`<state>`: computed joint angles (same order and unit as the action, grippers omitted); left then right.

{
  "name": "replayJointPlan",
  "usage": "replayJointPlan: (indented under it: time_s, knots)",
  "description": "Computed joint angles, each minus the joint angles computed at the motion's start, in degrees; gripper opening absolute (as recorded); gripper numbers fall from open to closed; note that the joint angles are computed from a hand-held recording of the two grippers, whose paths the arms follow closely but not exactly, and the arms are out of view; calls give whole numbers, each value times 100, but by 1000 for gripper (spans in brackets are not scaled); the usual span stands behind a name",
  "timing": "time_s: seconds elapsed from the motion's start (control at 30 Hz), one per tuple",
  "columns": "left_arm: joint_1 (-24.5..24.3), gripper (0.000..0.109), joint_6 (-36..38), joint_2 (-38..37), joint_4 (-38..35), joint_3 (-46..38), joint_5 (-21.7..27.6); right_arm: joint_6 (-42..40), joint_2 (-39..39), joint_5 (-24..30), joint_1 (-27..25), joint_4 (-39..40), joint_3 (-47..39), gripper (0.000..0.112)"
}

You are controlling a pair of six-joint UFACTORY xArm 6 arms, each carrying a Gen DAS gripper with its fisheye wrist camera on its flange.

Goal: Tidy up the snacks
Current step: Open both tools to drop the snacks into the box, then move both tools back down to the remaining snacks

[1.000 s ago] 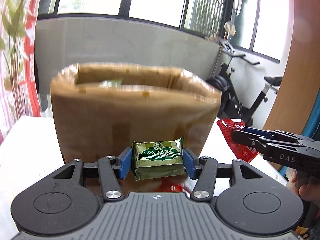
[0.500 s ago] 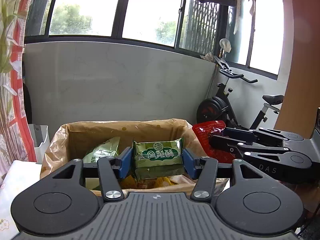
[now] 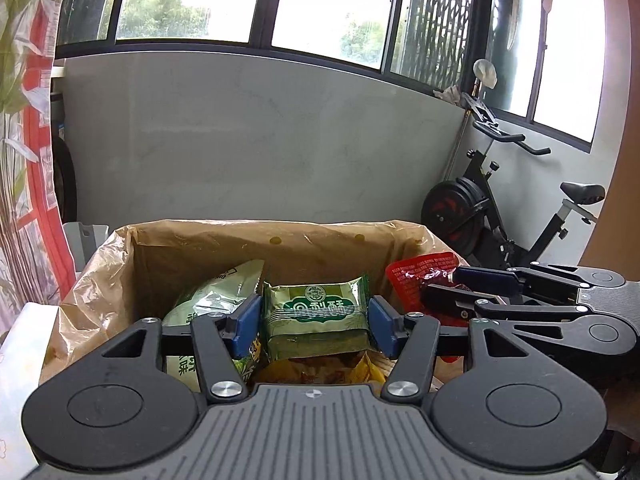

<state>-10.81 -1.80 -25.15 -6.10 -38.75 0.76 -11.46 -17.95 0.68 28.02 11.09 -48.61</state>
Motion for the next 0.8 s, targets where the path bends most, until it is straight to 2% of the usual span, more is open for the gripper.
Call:
replayJointPlan:
  time_s: [0.07, 0.17, 0.27, 0.4, 0.5, 0.63, 0.8]
  knots:
    - [18, 66, -105, 15, 72, -13, 34, 108, 9, 45, -19, -90, -7, 43]
    - [5, 68, 114, 62, -223, -46, 24, 176, -45, 129, -33, -131, 33, 46]
    - [-9, 74, 258, -38, -412, 24, 17, 332, -104, 148, -51, -286, 84, 54]
    - [-13, 74, 539, -272, -693, 181, 20, 498, -280, 150, -70, -357, 202, 55]
    - [-29, 74, 915, -595, -1065, 382, 14, 569, -496, 80, -41, -339, 368, 55]
    - [35, 74, 1060, -1098, -1058, 695, 43, 633, -894, -90, 46, -215, 711, 55]
    - [172, 73, 1116, -1867, -998, 1180, 203, 1244, -1461, -429, 100, -600, 1297, 55]
